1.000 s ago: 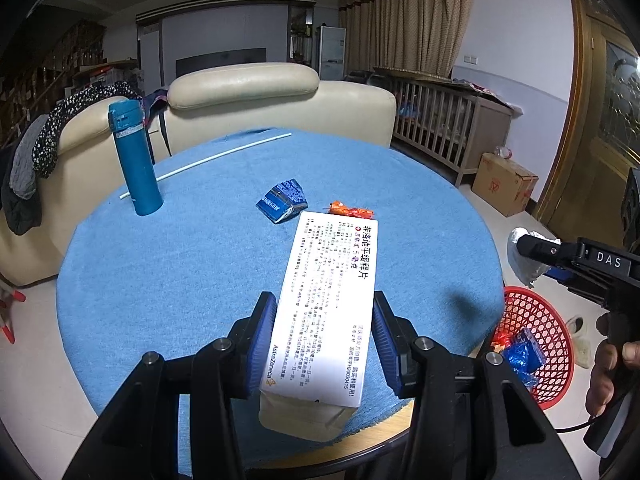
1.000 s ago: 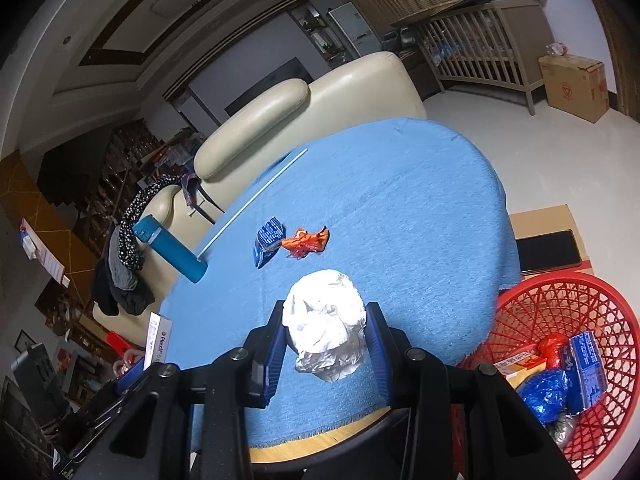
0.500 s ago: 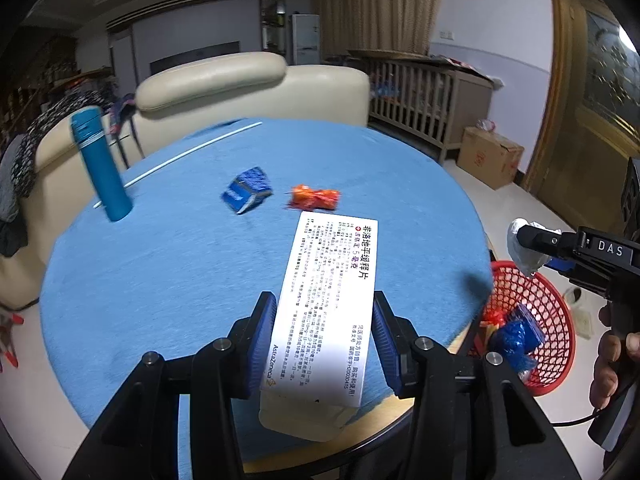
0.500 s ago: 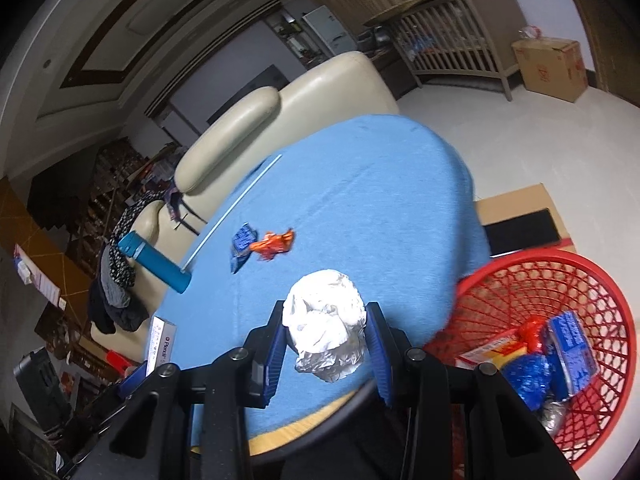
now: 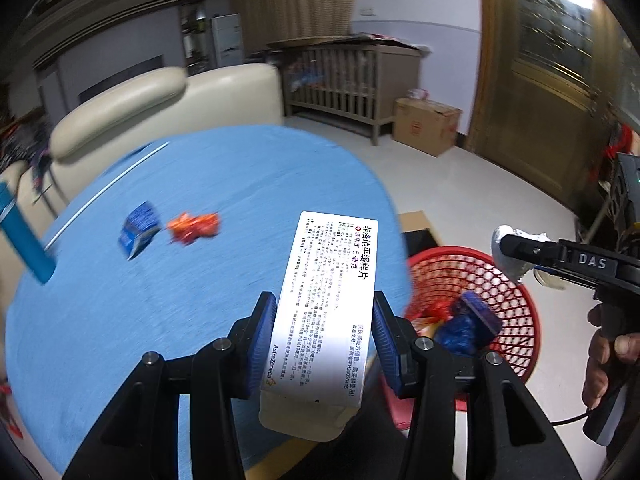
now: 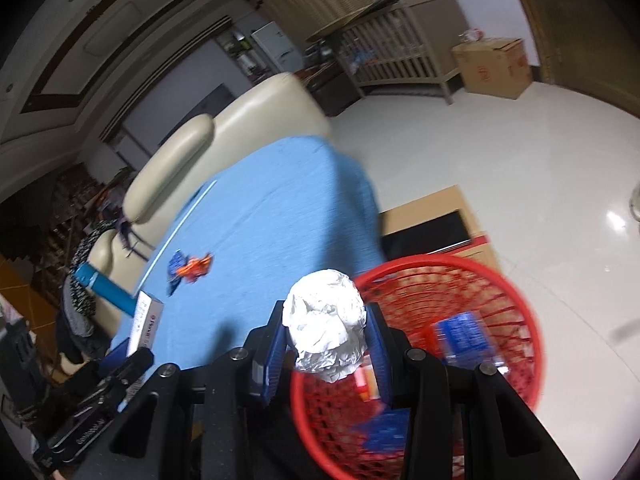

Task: Collect trash
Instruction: 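Release the tissue ball from the right tool while the left drops the white box into the basket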

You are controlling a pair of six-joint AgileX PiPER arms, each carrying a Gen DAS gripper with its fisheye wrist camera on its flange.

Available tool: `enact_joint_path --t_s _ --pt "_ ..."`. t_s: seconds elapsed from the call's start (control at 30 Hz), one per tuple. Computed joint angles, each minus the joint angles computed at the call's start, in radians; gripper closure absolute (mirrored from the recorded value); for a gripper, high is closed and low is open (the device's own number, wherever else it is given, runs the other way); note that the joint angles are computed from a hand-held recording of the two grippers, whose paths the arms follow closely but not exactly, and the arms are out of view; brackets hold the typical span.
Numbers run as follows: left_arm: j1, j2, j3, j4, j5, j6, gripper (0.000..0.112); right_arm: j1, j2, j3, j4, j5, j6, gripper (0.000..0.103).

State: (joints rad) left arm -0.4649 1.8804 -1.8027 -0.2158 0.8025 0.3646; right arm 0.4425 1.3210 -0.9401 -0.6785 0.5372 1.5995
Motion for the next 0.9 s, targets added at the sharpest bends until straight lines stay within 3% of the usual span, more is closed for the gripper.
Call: enact_joint_path --t_s 0.5,0.9 --pt "-0.161 0.123 -0.182 0.089 0.140 -0.073 0.063 -0.117 -0.071 0.204 0.099 -0.103 -0.066 0.063" --pt "-0.189 0.153 -0.228 0.113 0.176 -0.078 0.063 -0.113 -0.064 0.194 0.096 -0.097 -0.069 0.063"
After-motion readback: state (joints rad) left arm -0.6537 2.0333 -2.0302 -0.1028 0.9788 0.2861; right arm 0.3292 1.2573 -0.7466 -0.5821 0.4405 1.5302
